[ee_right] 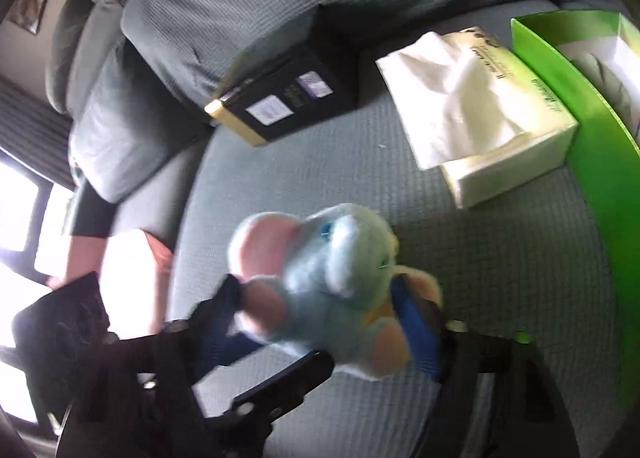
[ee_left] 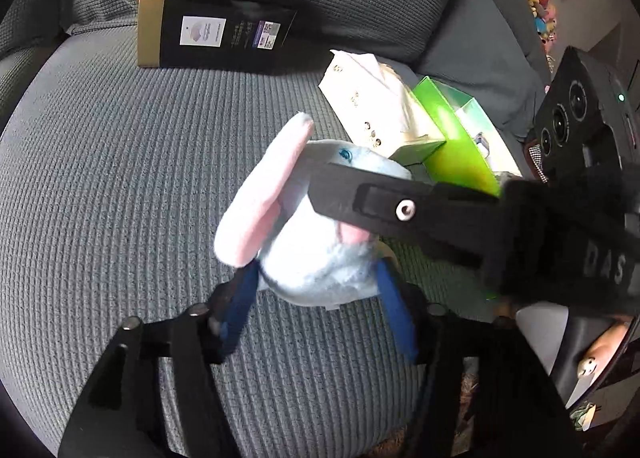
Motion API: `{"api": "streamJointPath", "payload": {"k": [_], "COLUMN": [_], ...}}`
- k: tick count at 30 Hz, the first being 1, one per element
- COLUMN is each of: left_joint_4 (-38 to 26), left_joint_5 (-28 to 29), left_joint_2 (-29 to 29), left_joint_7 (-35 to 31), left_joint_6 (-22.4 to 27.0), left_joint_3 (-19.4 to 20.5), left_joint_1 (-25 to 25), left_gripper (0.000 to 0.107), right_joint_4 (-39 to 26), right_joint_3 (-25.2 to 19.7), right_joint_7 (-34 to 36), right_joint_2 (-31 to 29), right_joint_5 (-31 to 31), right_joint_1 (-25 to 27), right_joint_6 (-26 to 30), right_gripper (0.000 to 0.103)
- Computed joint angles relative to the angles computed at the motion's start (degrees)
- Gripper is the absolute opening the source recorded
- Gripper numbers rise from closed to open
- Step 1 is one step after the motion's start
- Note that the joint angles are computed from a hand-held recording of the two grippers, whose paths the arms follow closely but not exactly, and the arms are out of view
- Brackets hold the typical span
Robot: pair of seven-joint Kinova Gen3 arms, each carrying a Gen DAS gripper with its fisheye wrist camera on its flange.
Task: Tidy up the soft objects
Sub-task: 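Carry the plush elephant over the green box with the right gripper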
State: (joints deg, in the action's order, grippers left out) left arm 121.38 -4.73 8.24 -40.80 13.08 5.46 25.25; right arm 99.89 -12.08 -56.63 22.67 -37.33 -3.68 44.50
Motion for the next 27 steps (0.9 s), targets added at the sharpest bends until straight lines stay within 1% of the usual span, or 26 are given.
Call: {"api": "streamJointPath", "payload": {"k": [1, 2, 3, 4, 5, 6, 7, 9, 10, 11, 12, 14, 15, 16, 17, 18, 19, 20, 21, 23, 25, 26, 27], "left_joint_4": [-1.0, -1.9, -2.2, -2.0, -1.5, -1.2, -1.1, -1.8, -2.5, -3.2, -4.3, -7.4, -9.1, -10.3, -11.9, -13.4, -14.9, -16.4, -17.6, -21.0, -23.1, -24.4, -25.5], "left_joint_5": [-2.2, -4.3, -6.3, -8.3, -10.1, -12.4, -14.7, -19.4, -21.7, -24.0, -26.4, -31.0, -33.4, -35.7, -38.0, -40.3, -42.7, -45.0, -47.3, -51.4, -55.7, -56.7, -56.7], "left_joint_2": [0.9, 1.9, 2.5, 2.6, 2.4, 2.3, 2.1, 0.8, 0.0, -0.9, -1.2, -1.8, -1.7, -1.5, -0.6, 0.7, 2.0, 3.1, 4.0, 6.6, 8.4, 9.8, 10.8], "left_joint_7": [2.3, 4.7, 7.0, 9.3, 11.7, 14.0, 16.3, 21.0, 22.9, 24.6, 26.2, 27.7, 27.9, 28.7, 29.3, 30.1, 31.3, 32.1, 32.9, 33.2, 35.2, 35.3, 34.5], "left_joint_6": [1.3, 2.5, 2.7, 2.0, 0.8, 0.5, 0.0, 1.2, 2.5, 3.5, 4.4, 7.7, 9.0, 9.5, 9.7, 9.2, 8.8, 8.2, 7.8, 6.8, 4.6, 2.9, 2.0], "left_joint_3": [-0.7, -0.4, -0.3, -0.1, -0.9, -2.7, -5.2, -9.4, -11.2, -12.9, -14.6, -17.6, -19.0, -20.6, -22.5, -23.7, -23.8, -22.9, -20.9, -15.6, -12.8, -10.8, -8.1], "left_joint_1": [1.3, 1.4, 1.5, 1.5, 2.3, 4.2, 6.9, 12.2, 14.8, 17.5, 20.1, 25.4, 28.1, 30.7, 33.4, 35.0, 35.5, 35.0, 33.4, 28.9, 26.4, 24.1, 21.6], "left_gripper": [0.069, 0.065, 0.060, 0.055, 0.054, 0.054, 0.054, 0.053, 0.053, 0.053, 0.052, 0.053, 0.053, 0.054, 0.054, 0.054, 0.053, 0.053, 0.053, 0.054, 0.054, 0.053, 0.052], "right_joint_4": [-0.2, -0.8, -1.6, -2.5, -3.4, -3.9, -3.8, -1.5, 0.2, 1.9, 3.7, 7.4, 8.5, 9.4, 10.1, 10.9, 11.8, 12.5, 13.2, 14.0, 15.0, 15.6, 16.4], "right_joint_3": [1.0, 2.5, 5.0, 7.7, 10.3, 12.6, 14.5, 19.1, 20.0, 19.9, 18.7, 14.3, 12.6, 11.9, 11.1, 10.0, 9.2, 8.5, 7.4, 6.1, 4.0, 3.1, 1.2], "right_joint_7": [0.1, 0.4, 1.4, 3.3, 4.9, 6.8, 9.1, 13.8, 16.1, 18.5, 20.8, 25.4, 27.8, 30.1, 32.4, 34.8, 37.1, 39.1, 41.0, 44.4, 48.3, 49.4, 50.4], "right_joint_2": [0.2, 1.1, 2.1, 3.7, 4.9, 5.8, 6.3, 4.5, 2.5, 0.8, -1.1, -5.9, -7.3, -9.0, -9.8, -10.5, -11.4, -12.1, -12.4, -12.6, -12.0, -11.8, -11.8], "right_joint_5": [0.5, 0.1, -1.2, -3.5, -5.8, -8.1, -10.5, -15.1, -16.9, -18.3, -19.4, -23.3, -25.6, -27.9, -30.3, -32.6, -34.9, -37.3, -39.6, -44.2, -48.9, -51.2, -53.6], "right_joint_1": [-1.1, -2.6, -4.4, -5.8, -7.1, -8.1, -8.9, -11.6, -12.2, -12.0, -10.9, -6.1, -3.5, -0.8, 1.8, 4.5, 7.1, 9.8, 12.4, 17.7, 23.0, 25.7, 28.4], "right_joint_6": [-0.2, 0.5, 2.2, 4.5, 6.9, 9.0, 10.2, 10.1, 8.9, 7.2, 5.2, 1.4, 0.9, 1.3, 2.0, 2.1, 2.0, 1.9, 2.0, 3.7, 5.1, 5.2, 4.5], "right_gripper": [0.089, 0.089, 0.089, 0.089, 0.086, 0.081, 0.081, 0.080, 0.080, 0.080, 0.080, 0.080, 0.080, 0.080, 0.080, 0.080, 0.080, 0.080, 0.080, 0.080, 0.080, 0.080, 0.080]}}
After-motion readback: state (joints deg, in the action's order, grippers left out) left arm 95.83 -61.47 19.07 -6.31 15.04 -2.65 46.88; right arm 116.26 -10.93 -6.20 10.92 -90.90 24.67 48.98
